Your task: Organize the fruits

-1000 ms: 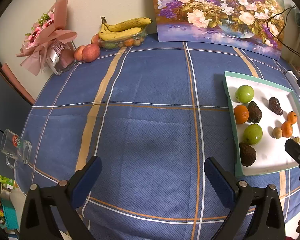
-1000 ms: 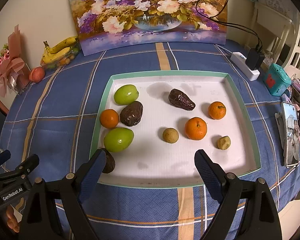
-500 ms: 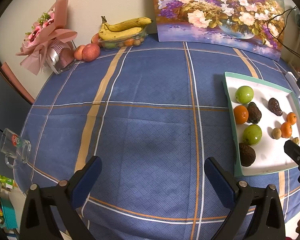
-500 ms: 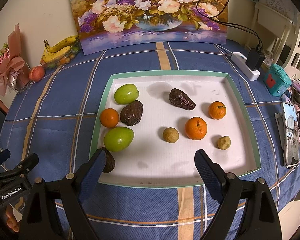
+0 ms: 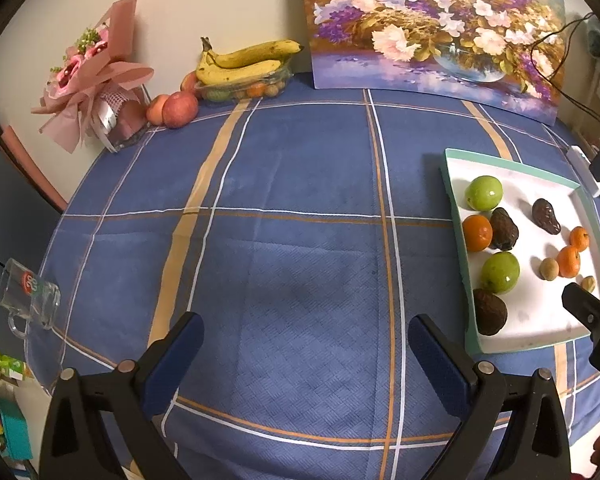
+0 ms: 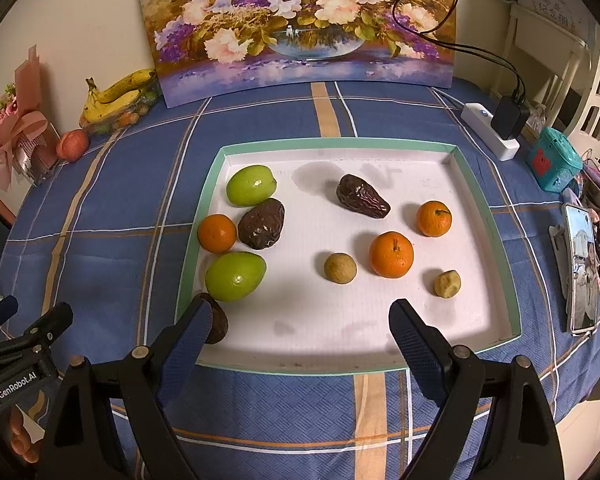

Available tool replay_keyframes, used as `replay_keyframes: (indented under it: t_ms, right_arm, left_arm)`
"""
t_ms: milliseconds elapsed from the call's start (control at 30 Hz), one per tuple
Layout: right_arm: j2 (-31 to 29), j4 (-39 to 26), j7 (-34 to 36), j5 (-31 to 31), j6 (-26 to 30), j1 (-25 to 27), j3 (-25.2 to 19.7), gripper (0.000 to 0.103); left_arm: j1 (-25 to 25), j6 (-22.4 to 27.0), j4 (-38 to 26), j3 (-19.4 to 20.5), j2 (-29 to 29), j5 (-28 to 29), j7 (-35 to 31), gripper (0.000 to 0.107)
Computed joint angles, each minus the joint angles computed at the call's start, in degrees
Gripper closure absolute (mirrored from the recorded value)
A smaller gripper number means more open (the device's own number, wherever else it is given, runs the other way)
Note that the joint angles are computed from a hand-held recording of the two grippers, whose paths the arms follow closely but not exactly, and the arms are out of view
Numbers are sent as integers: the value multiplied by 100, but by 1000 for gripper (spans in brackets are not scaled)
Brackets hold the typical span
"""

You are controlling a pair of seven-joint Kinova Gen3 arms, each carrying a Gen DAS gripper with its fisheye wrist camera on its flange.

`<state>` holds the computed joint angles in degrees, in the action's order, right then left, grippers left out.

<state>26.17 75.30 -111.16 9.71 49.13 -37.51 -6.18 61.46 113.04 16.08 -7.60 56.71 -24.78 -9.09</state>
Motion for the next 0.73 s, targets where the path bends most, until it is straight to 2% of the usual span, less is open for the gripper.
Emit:
replay_keyframes:
  t_ms: [67,333,733]
  right_arm:
    - [10,-20,1,-1,14,-4,1,13]
    - [16,-31,9,6,47,-13,7,13]
    - [32,-48,15,8,69,-4,10,13]
  left_arm:
    - [-6,96,-150,-5,67,-7,-52,4]
    - [-11,2,30,7,-15,30,9,4]
    - [-27,165,-98,0,54,60,69,4]
